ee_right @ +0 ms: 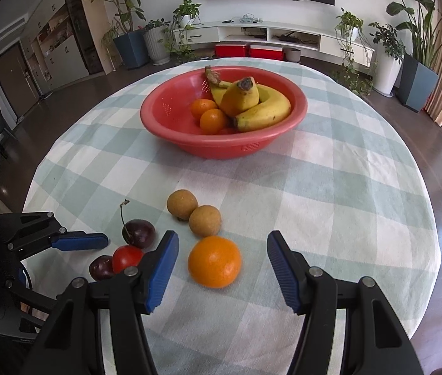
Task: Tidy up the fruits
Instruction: 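Grasp the dark plum with the left tool while the right tool grasps a brown kiwi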
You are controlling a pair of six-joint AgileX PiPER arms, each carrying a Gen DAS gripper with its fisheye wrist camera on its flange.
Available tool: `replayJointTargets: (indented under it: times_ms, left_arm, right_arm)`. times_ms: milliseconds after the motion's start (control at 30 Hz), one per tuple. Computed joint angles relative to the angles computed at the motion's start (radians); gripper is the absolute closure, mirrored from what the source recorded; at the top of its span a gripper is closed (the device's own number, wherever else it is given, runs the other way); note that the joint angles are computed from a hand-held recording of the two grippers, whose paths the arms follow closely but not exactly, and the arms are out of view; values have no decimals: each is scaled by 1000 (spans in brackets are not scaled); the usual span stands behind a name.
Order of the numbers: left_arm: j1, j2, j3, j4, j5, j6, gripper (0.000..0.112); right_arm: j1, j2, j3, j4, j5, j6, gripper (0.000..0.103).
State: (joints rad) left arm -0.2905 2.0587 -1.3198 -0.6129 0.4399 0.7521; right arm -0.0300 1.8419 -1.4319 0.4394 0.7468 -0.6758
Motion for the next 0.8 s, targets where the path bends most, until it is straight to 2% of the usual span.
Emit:
replayJointTargets:
  times_ms: [67, 133, 233, 333, 667, 733, 800]
  left_arm:
    - [2, -1, 0, -9, 5, 10, 71]
    - [4, -1, 2, -21, 6, 21, 72]
    - [13, 0, 3, -48, 11, 45, 78]
    - [16, 2, -2, -51, 18, 48, 78]
    - [22, 6, -7, -64, 30, 60, 79]
    - [27, 5, -5, -77, 37, 71, 80]
    - [30, 3, -3, -82, 41, 76, 80]
  right_arm:
    - [16, 28, -46, -25, 27, -3, 40]
    - [31, 60, -91, -55, 55, 3, 43]
    - [43, 108, -157, -86, 111, 10, 49]
    - [52, 144, -202, -114, 154, 17, 51]
    - [77, 211, -272, -151, 190, 24, 58]
    - [75, 213, -275, -147, 191, 16, 62]
    - [76, 209, -271, -144, 189, 7, 72]
